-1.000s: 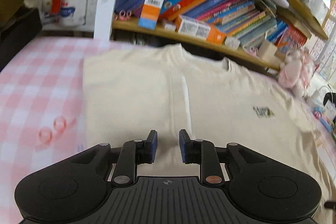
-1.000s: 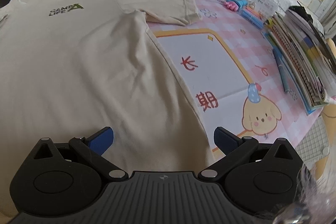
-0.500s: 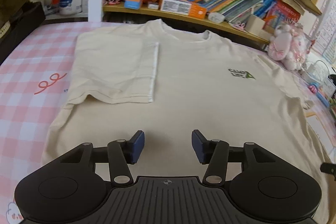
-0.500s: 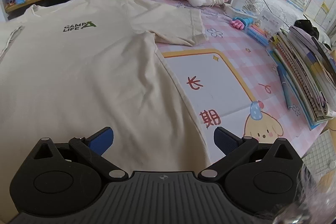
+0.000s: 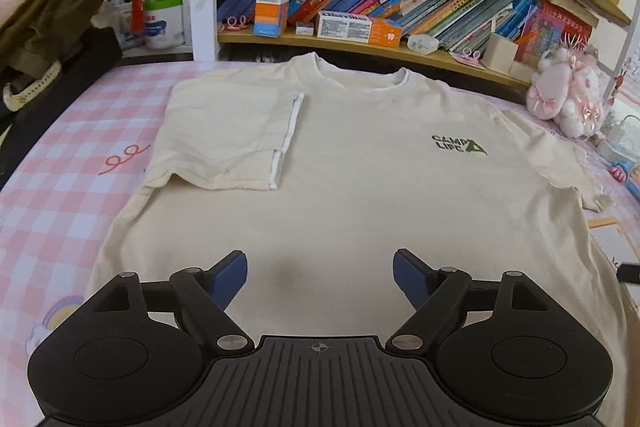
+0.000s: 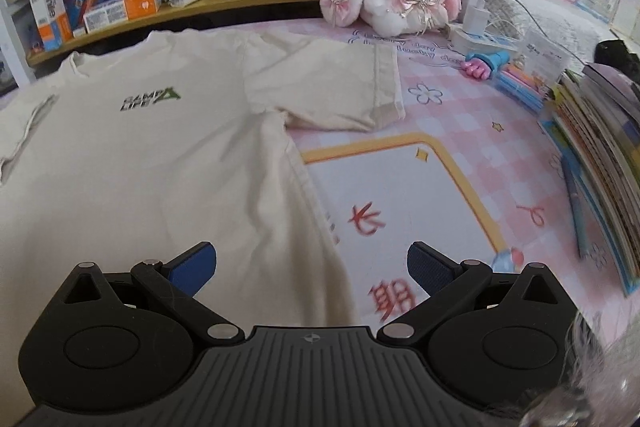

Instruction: Fold clothes

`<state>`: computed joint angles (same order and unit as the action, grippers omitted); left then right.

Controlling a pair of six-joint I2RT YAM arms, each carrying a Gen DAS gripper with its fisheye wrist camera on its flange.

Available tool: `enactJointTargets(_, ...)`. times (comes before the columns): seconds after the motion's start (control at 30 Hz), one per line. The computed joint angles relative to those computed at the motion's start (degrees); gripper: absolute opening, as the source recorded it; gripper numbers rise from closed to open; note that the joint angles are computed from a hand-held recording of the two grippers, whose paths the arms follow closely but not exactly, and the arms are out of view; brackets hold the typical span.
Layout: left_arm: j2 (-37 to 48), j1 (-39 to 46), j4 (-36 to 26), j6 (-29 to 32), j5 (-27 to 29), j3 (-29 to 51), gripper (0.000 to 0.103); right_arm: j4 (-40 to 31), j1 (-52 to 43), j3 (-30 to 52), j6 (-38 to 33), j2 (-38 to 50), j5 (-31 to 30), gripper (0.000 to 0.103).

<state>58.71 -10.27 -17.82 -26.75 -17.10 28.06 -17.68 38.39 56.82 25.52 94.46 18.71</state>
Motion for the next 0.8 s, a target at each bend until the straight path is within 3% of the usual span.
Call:
enactJointTargets(0.23, 3.7, -14.6, -7.3, -17.9, -12.0, 2.3, 0.089, 5.9, -10.2, -2.4, -6.4, 0.0, -11.4, 0.101)
enactJointTargets(0.43, 9.3, -25.4, -15.3, -35.3, -18.4, 4.9, 0.089, 8.3, -17.9, -0.4, -12.3, 3.4, -21.4, 0.098)
enactJointTargets(0.63, 13.0, -31.1, -22.1, -45.1, -20.9, 8.3, 0.090, 7.6, -24.4, 5.5, -14.2, 9.0, -31.2, 0.081)
enactJointTargets(0.8, 15.0, -32.8, -24.7, -47.7, -22.5, 10.5, 0.090, 4.5, -29.0, 12.7, -10.4, 15.3, -39.3, 0.054)
